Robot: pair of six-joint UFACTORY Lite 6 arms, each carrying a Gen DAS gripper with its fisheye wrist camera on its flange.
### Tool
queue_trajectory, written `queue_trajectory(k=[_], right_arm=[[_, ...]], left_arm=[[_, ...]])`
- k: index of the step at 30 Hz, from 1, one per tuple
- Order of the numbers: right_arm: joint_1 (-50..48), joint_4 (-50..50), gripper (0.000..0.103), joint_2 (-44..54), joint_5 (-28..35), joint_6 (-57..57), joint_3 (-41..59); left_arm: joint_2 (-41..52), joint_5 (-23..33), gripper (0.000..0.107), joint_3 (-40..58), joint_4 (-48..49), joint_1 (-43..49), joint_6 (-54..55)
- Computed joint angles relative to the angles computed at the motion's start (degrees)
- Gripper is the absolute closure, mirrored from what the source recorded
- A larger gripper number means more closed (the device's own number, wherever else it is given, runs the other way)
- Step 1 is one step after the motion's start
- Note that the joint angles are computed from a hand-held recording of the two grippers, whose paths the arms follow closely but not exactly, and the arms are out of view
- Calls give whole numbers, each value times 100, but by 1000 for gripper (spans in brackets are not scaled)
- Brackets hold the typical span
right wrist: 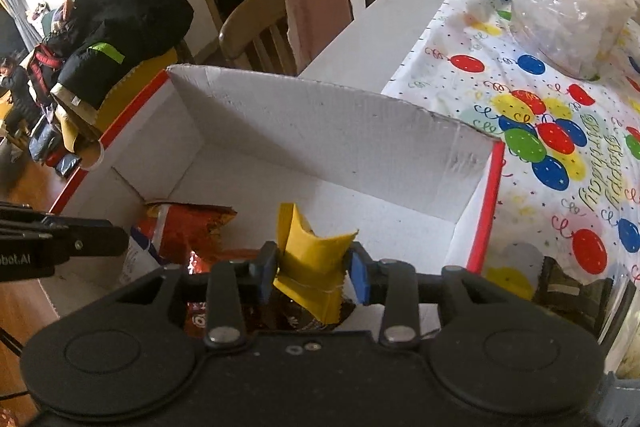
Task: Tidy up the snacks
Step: 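Carry the teal candy and yellow packet over the red box and open both tools, then withdraw both tools from the box back over the snacks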
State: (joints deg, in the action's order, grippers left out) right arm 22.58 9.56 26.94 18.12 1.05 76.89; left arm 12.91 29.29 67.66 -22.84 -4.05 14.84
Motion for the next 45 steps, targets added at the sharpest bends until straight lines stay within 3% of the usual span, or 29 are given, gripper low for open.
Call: queue_trajectory(k=[7, 10, 17, 23, 25, 27, 36, 45], right_arm=[[0, 290, 54, -207, -57, -337, -250], [-6, 255, 38, -398, -144, -287, -454], [-141, 994, 32, -1142, -258, -879, -1088], [-211, 1466, 24, -1864, -307, -1226, -1598], [-232, 1474, 22, -2136, -300, -1164, -1783], [-240, 1479, 19, -2371, -290, -1129, -1942], [-256, 671, 2, -3637, -345, -234, -2779], [-539, 378, 0, -4830, -58, 123, -3452]], left_arm=[[-241, -95, 95, -301, 59, -93, -37], [-386, -127, 95, -432, 101, -140, -88], [-830, -214, 94, -750, 166, -279, -117], [-1250, -342, 76, -962, 584, -518, -544], [-1387, -371, 55, -1025, 664, -579, -647], [-1576, -471, 41, -1136, 813, -671, -810], [-1970, -467, 33, -1251, 1365, -1135, -1517], [-2321, -571, 21, -1429, 1880, -1727, -2214]])
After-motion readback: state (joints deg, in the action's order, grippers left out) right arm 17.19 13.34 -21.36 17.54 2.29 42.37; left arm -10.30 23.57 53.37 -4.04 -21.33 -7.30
